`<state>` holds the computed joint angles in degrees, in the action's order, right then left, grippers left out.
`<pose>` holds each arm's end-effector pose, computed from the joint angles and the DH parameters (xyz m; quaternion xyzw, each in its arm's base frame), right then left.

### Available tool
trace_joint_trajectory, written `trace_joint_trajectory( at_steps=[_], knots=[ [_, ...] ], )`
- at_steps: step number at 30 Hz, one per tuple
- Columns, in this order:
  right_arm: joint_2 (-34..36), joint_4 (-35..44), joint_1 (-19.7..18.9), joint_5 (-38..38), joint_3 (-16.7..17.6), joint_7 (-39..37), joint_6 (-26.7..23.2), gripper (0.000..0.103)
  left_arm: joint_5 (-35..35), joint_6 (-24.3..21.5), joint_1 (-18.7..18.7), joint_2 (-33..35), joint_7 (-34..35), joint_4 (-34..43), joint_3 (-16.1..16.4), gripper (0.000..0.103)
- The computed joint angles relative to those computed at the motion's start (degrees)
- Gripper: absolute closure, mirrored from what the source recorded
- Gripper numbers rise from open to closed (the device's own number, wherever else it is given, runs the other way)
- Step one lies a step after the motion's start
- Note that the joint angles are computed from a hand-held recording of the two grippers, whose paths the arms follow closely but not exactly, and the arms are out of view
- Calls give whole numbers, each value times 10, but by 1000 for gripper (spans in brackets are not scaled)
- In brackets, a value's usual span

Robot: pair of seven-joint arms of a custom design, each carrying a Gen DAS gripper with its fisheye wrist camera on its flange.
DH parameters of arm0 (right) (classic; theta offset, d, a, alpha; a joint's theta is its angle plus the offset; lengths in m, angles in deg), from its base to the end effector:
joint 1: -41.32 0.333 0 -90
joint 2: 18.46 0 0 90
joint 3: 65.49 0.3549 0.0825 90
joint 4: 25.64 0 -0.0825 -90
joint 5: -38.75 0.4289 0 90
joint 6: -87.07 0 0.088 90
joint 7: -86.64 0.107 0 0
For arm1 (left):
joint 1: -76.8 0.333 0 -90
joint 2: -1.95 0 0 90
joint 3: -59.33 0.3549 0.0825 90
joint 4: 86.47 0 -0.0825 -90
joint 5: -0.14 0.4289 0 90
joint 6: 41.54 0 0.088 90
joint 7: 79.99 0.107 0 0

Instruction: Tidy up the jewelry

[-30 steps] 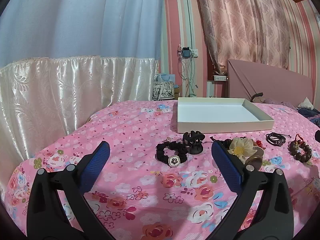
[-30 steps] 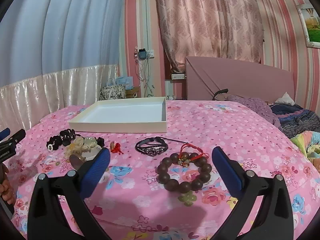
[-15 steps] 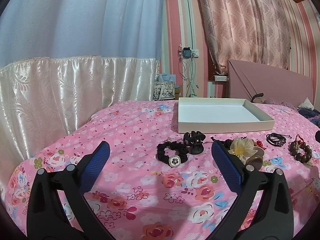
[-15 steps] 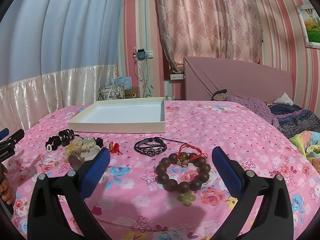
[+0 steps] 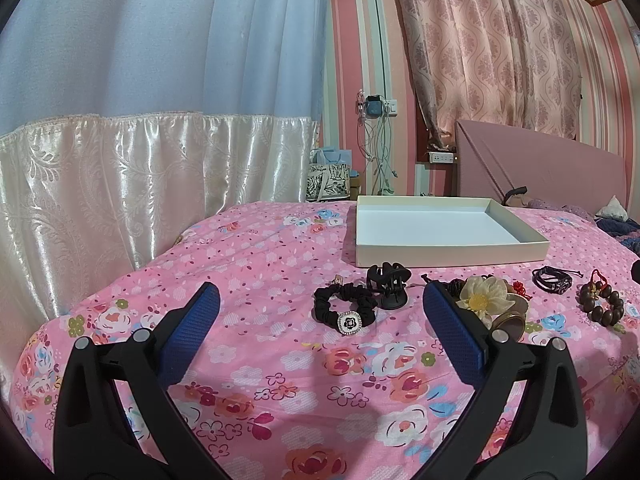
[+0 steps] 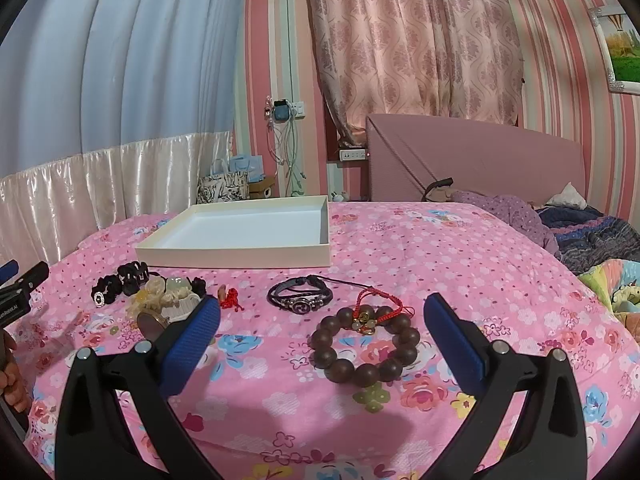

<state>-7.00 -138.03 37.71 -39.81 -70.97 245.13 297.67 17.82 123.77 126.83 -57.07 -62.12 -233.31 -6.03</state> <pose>0.6200 0.0342 0.4872 -0.6799 0.4898 -0.2788 0.4692 0.4374 -0.1988 0.4809 -0.7039 0.3981 -0.2638 0.5257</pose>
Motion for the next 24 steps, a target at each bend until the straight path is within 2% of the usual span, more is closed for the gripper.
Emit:
trace_joint_trajectory(
  at_steps=[24],
  knots=[
    [1, -1, -1, 3, 0, -4, 2, 2, 3, -2, -2, -1, -2, 1, 1, 3]
  ],
)
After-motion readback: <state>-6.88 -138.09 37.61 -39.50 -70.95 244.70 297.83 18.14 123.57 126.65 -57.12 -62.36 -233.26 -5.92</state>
